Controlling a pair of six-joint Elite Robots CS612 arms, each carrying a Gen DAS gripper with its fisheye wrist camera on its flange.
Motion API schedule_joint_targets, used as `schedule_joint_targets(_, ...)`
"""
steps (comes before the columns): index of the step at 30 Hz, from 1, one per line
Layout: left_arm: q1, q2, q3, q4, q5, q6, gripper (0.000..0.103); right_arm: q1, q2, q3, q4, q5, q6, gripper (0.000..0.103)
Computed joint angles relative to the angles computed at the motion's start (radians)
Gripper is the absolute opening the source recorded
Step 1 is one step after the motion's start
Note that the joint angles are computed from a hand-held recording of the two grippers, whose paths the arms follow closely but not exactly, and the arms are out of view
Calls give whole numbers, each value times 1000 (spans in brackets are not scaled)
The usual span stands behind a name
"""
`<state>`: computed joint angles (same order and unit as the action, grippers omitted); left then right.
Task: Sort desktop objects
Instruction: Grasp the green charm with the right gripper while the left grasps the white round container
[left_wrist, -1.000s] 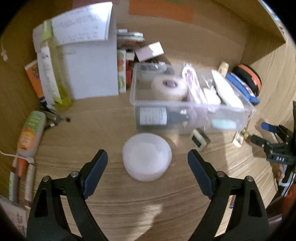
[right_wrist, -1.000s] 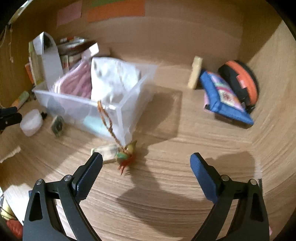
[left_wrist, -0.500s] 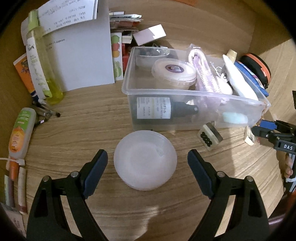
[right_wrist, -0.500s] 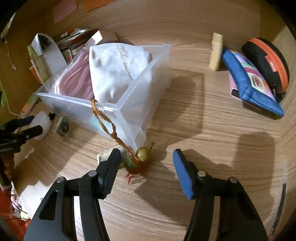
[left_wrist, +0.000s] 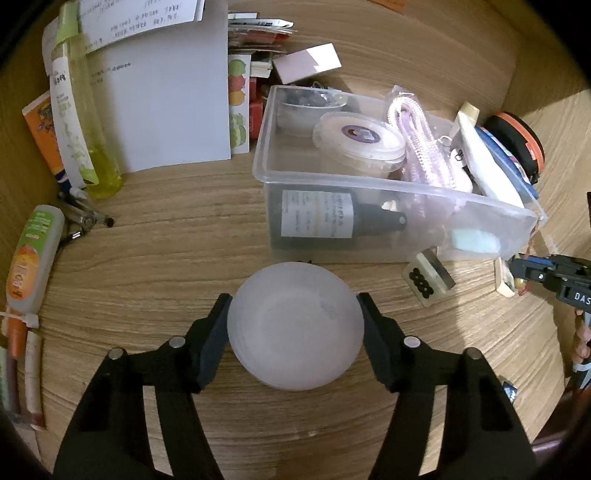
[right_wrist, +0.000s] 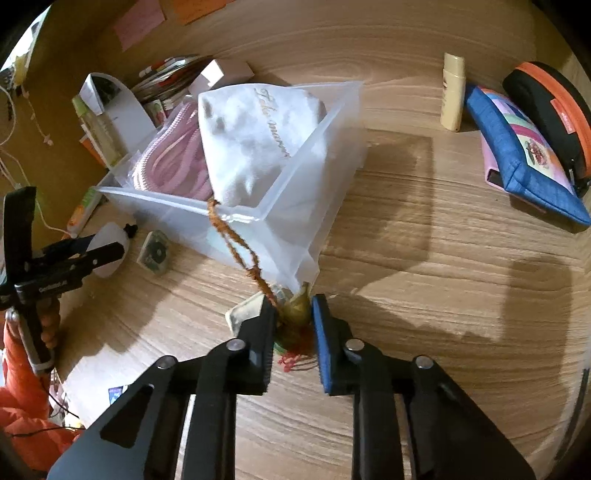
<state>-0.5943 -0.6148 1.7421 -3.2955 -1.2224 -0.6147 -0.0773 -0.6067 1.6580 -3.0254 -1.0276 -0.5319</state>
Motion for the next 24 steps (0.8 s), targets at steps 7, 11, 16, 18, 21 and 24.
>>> schedule_joint_targets(7, -12, -2, 16, -35, 37, 3, 65, -7, -12, 35, -82, 7, 18, 15)
schedule_joint_targets(11, -12, -7, 30, -71, 42, -4, 65, -17, -21, 54, -129, 28, 33, 15)
schedule_joint_targets(16, -17, -16, 55, -122, 52, -16, 65, -23, -35, 75, -140, 75, 14, 15)
schedule_joint_targets(18, -17, -18, 60, -141, 56, -19, 65, -19, -42, 85, -145, 88, 0, 15)
schedule_joint_targets(21, -20, -22, 70, -165, 63, -25, 65, -15, -51, 96, -149, 115, -23, 15)
schedule_joint_targets(24, -22, -27, 79, -191, 72, -24, 65, -9, -57, 104, -167, 140, -33, 15)
